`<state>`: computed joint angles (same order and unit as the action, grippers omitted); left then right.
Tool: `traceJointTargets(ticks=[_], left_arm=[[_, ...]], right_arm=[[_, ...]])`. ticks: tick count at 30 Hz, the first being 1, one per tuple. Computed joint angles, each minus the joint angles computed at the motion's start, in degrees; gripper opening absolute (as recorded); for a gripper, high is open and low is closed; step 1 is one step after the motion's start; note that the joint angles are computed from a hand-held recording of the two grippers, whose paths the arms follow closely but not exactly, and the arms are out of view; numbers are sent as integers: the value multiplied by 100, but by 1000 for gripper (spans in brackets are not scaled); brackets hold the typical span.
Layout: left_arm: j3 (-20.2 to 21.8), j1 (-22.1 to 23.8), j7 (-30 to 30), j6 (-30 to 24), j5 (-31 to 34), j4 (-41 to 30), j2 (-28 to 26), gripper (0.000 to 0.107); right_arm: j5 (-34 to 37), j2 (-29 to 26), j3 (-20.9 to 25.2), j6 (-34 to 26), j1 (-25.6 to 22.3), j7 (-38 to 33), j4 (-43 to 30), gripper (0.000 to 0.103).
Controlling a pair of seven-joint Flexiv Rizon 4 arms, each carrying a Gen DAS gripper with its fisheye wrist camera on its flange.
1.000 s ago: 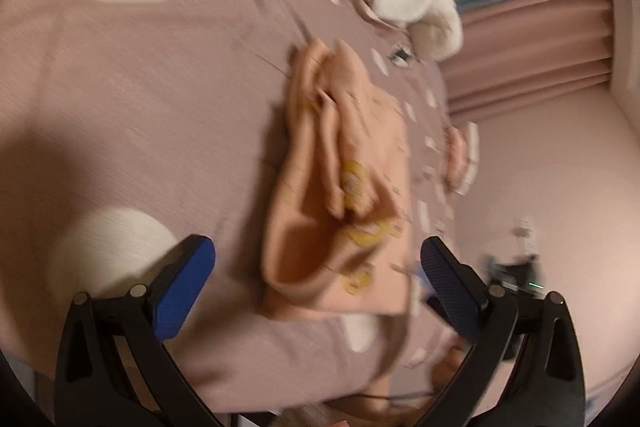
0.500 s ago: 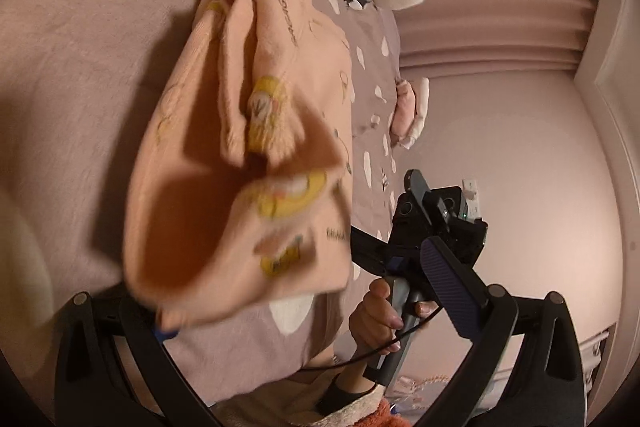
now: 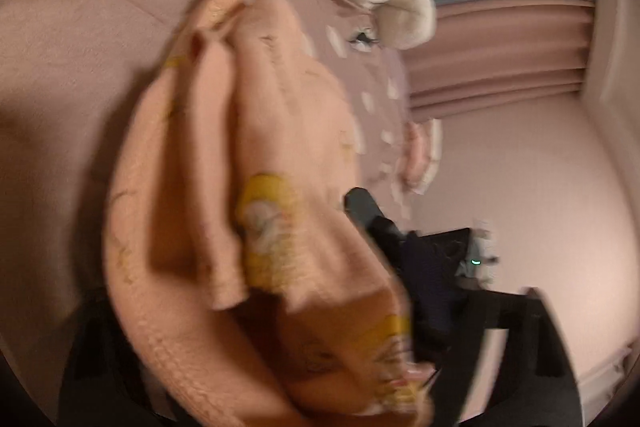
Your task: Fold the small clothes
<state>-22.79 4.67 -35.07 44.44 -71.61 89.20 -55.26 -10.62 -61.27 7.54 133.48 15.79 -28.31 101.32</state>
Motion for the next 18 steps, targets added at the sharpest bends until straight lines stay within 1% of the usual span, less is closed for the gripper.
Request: traceJointTargets(ticks=[1, 2, 4, 5, 6, 7, 9, 10, 12, 16, 18], left_arm=[[100, -98, -66, 153, 96, -46, -52, 46], [194, -194, -154, 389, 176, -53, -62, 32], [80, -156, -95, 522, 159, -112, -176, 31], [32, -148, -32, 645, 110, -69, -162, 29], [9, -167, 73, 817, 74, -1, -121, 28], [-7, -228, 226, 1074, 34, 55, -78, 27], [-79, -255, 405, 1371, -56, 137, -38, 26], [-110, -243, 455, 1433, -81, 164, -26, 26], [-139, -205, 534, 1477, -89, 245, 31, 26], [-187, -284, 1014, 1945, -256, 481, 242, 26], [-244, -362, 1293, 2197, -391, 512, 299, 26]], right_arm=[[-9, -2, 25, -87, -56, 77, 9, 49], [-106, -62, 97, -65, -171, 155, -11, 35], [-241, -137, 120, 23, -264, 200, -14, 28], [-85, -96, -4, 39, -122, 105, 14, 28], [135, -26, -158, -66, 74, -4, 19, 28], [482, 94, -417, -284, 393, -199, 43, 27], [902, 211, -690, -550, 746, -478, 52, 27], [988, 234, -699, -597, 777, -556, 49, 27], [951, 214, -564, -569, 652, -636, 32, 26], [878, 183, -412, -402, 514, -789, 36, 26], [775, 174, -297, -224, 399, -816, 78, 25]])
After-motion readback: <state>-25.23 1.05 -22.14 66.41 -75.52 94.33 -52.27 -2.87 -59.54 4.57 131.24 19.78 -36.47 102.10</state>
